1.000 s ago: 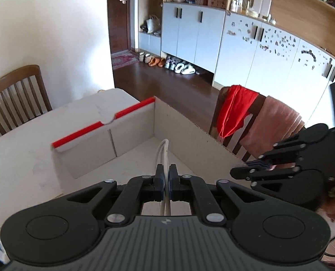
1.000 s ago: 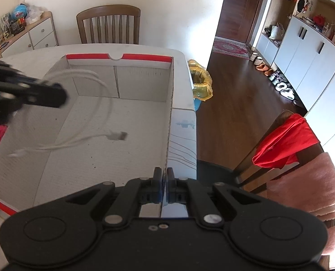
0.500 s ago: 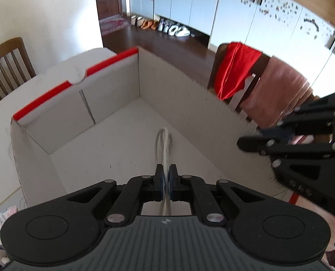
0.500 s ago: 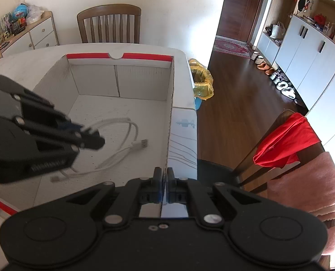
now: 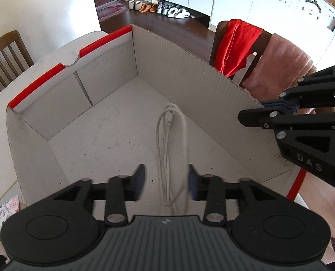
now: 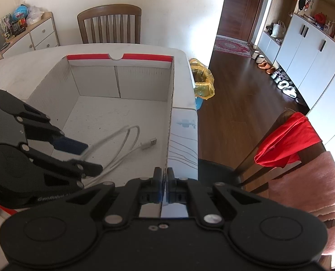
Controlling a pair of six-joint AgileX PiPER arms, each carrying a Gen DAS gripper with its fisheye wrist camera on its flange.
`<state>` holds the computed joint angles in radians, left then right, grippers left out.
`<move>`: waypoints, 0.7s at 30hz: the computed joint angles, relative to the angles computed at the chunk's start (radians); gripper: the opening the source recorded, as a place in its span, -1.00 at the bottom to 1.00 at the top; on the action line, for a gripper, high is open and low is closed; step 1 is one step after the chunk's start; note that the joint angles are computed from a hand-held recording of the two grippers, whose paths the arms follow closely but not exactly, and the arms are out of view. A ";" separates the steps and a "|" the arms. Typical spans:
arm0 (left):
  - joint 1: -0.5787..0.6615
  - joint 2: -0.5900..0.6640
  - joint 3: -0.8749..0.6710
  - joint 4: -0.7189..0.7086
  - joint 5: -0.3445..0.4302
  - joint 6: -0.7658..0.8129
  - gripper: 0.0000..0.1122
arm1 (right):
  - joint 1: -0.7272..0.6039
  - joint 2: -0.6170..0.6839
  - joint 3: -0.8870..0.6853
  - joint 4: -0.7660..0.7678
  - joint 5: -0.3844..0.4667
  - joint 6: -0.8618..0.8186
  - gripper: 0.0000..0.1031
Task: Organize objects
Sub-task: 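Carry the white cable with the left gripper into the red shoebox and release, then return the left gripper to the pile and grasp the brown bead bracelet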
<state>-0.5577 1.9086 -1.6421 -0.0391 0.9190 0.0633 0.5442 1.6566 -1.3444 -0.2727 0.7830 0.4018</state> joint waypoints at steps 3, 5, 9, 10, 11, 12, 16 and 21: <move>0.003 -0.030 0.023 -0.004 -0.014 0.004 -0.09 | -0.001 0.000 -0.001 0.002 0.000 -0.002 -0.95; 0.005 -0.049 0.029 -0.008 -0.013 0.006 -0.09 | -0.001 0.000 -0.001 0.001 0.000 -0.001 -0.95; 0.014 -0.103 0.066 -0.006 -0.020 0.007 -0.09 | -0.002 0.002 -0.002 0.007 0.001 -0.002 -0.95; 0.011 -0.110 0.067 -0.002 -0.020 0.000 -0.09 | -0.003 0.002 -0.002 0.010 -0.001 -0.005 -0.95; 0.012 -0.126 0.076 0.001 -0.022 -0.002 -0.09 | -0.003 0.002 0.000 0.010 -0.001 -0.006 -0.95; 0.014 -0.146 0.086 -0.003 -0.026 0.000 -0.09 | -0.002 0.002 0.001 0.010 -0.001 -0.006 -0.95; 0.032 -0.236 0.122 -0.032 -0.034 0.019 -0.09 | -0.001 0.003 0.001 0.007 0.000 -0.008 -0.95; 0.069 -0.360 0.186 -0.062 -0.048 0.026 -0.01 | -0.001 0.001 0.003 0.008 0.001 -0.014 -0.94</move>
<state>-0.4891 1.5488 -1.4565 -0.1008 0.8715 0.0894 0.5428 1.6573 -1.3417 -0.2646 0.7840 0.3878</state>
